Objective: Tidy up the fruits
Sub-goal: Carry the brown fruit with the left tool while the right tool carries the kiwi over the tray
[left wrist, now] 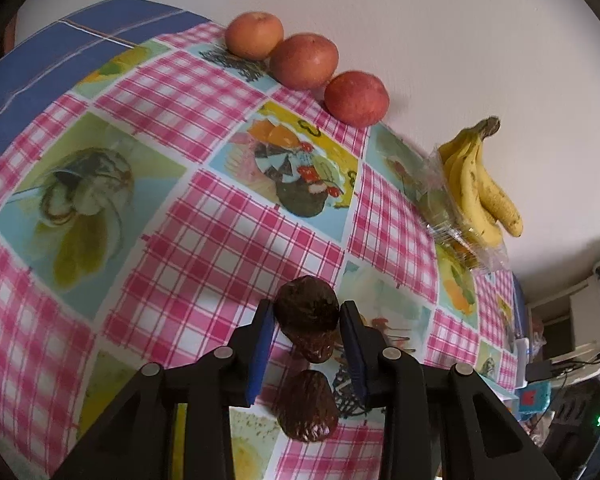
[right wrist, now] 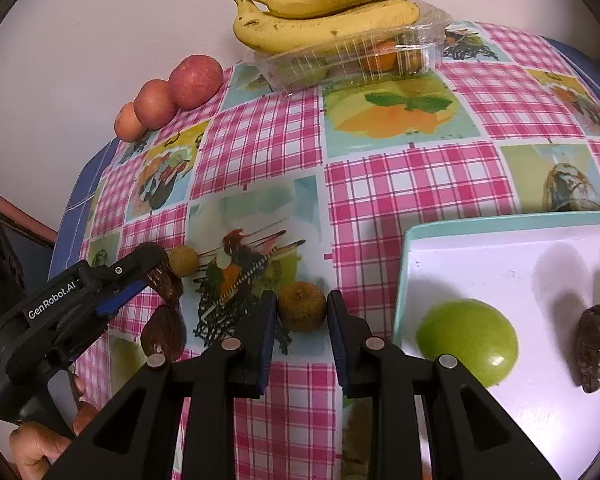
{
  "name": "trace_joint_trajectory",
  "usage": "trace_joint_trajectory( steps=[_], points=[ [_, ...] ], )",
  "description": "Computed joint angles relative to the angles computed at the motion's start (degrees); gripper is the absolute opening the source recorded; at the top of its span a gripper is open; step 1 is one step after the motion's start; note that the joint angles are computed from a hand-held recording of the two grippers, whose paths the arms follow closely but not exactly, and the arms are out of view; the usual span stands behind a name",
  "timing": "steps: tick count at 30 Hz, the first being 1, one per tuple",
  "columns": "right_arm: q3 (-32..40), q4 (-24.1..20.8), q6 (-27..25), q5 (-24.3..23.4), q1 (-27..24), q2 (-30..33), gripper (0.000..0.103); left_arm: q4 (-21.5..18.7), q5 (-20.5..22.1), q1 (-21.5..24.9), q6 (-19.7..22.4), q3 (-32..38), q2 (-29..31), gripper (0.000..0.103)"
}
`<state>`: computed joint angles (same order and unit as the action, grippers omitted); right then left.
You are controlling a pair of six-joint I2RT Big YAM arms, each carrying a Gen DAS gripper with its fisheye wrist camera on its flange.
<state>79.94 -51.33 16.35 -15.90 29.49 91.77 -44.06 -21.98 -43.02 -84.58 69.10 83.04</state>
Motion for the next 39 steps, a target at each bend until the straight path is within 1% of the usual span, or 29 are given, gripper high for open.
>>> trace_joint_trajectory(
  steps=[3, 8, 14, 19, 25, 28, 32, 38, 39],
  points=[
    [-0.85, -0.07, -0.10, 0.21, 0.00, -1.42, 0.027, -1.69, -1.87, -1.29, -0.56, 0.90, -1.03, 0.036],
    [-3.04, -0.49, -1.39, 0.92, 0.50, -5.12, 0.027, -6.92, -6.27, -4.48, -1.50, 3.90, -1.78, 0.036],
    [-5.85, -1.05, -0.50, 0.48, 0.75, -9.70, 0.027, -12.57, -9.81, -8.88, -4.86, 6.59, -2.05, 0.036],
    [-8.29, -1.40, -1.13, 2.45, 0.96, -13.83, 0.027, -15.55, -11.96, -12.22, -7.71, 8.36, -1.48, 0.036],
    [-11.20, -2.24, -1.86, 4.06, 0.44, -17.97, 0.027, -17.29, -12.36, -15.03, -9.89, 10.62, 0.39, 0.036],
    [-12.36, -2.51, -2.66, 5.43, -0.44, -19.64, 0.027, -18.21, -11.63, -15.66, -9.69, 12.35, 2.05, 0.036],
    [-13.48, -3.23, -3.77, 6.97, -2.97, -20.95, 0.027, -17.88, -10.44, -15.97, -8.28, 14.59, 4.30, 0.036],
    [-13.72, -3.98, -5.50, 9.61, -8.03, -20.84, 0.027, -17.47, -8.09, -16.72, -3.82, 20.17, 8.89, 0.036],
    [-13.73, -4.17, -5.85, 10.01, -8.98, -20.76, 0.027, -17.08, -7.22, -16.89, -2.35, 21.60, 10.06, 0.036]
  ],
)
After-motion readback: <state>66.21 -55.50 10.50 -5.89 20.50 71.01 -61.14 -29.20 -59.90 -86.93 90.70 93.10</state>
